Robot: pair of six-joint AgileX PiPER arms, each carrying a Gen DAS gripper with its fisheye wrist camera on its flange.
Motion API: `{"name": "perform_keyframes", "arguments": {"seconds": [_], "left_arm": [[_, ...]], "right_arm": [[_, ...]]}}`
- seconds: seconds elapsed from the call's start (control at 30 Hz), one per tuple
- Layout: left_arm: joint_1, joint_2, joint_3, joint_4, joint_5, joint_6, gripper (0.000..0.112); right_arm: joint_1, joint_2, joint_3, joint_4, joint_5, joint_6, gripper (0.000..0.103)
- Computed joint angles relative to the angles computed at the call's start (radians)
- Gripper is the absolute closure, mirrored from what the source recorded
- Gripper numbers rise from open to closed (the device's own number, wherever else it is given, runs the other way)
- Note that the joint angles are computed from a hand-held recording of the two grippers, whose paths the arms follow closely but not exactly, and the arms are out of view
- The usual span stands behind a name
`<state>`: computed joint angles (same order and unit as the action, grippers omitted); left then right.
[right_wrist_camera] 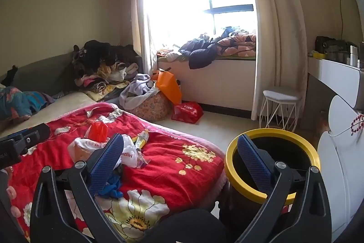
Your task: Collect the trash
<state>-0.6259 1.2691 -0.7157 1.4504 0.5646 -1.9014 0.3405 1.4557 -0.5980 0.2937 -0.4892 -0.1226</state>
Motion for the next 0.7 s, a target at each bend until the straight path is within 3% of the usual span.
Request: {"name": "perform_keyframes", "arguments": {"seconds": [0.7], "left_arm": [[-0.023, -0.025, 0.007, 0.039, 0.03, -0.022, 0.02]], "right_arm": [[-0.013, -0.034, 0.013, -0.021, -0.009, 0.017, 0.006]]}}
